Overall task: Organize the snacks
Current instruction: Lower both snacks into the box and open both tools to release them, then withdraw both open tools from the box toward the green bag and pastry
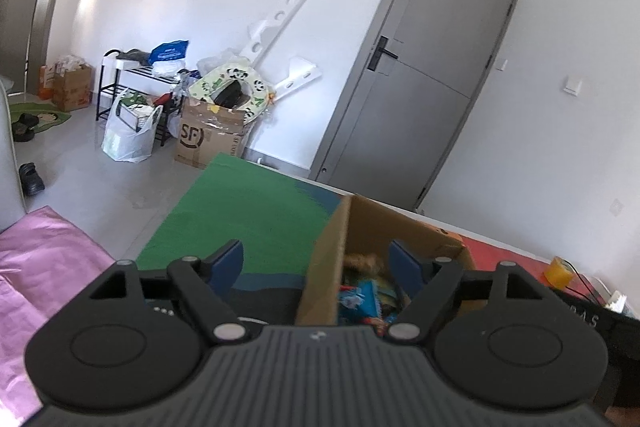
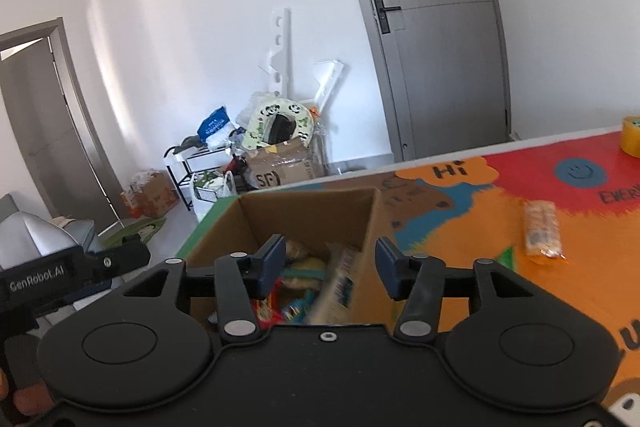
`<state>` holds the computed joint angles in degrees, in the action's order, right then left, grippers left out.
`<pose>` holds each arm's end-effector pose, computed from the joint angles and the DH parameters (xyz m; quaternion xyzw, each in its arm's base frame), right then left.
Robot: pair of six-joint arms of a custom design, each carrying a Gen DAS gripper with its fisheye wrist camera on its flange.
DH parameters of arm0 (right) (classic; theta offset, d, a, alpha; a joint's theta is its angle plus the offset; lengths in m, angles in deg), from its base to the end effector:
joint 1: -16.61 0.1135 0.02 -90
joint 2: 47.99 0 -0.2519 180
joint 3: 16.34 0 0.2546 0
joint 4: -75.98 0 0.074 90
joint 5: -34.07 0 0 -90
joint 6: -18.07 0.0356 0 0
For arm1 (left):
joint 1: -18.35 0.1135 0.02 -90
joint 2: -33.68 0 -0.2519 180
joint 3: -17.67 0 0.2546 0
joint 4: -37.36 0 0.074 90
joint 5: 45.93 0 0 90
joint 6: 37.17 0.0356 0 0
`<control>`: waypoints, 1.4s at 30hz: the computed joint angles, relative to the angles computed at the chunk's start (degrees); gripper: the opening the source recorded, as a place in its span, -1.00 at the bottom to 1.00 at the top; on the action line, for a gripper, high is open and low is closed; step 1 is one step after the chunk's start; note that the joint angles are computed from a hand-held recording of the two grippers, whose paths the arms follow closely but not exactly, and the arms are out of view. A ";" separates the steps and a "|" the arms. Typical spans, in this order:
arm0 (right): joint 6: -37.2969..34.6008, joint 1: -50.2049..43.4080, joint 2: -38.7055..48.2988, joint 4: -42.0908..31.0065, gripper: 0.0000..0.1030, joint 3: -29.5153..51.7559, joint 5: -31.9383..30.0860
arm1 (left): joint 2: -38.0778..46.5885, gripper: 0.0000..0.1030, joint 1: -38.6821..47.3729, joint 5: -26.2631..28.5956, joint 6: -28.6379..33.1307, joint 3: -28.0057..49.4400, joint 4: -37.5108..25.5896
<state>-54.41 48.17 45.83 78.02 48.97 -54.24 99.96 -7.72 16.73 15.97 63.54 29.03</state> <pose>0.3061 0.1868 0.1945 -0.0962 0.8447 0.2072 0.4840 0.2317 -0.0951 0.2045 -0.1985 0.8211 -0.0850 0.5284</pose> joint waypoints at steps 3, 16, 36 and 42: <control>-0.04 -0.61 -2.23 -0.52 0.14 -2.10 -0.48 | 0.82 0.64 -1.98 -0.83 0.19 0.80 0.08; 1.35 -7.08 -11.60 1.01 0.58 -11.91 -3.56 | 5.80 0.76 -11.24 -7.24 -0.31 5.71 -2.18; -2.08 -18.57 -19.14 2.15 0.99 -20.38 -10.38 | 18.94 0.94 -21.29 -11.28 -1.88 16.28 -5.41; -2.07 -23.47 -19.37 3.63 0.99 -22.19 -13.51 | 23.49 0.94 -23.36 -10.51 -1.53 20.62 -6.88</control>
<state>-56.48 24.70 26.46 81.65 26.78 -67.75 123.45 -31.08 6.22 14.44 84.17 22.15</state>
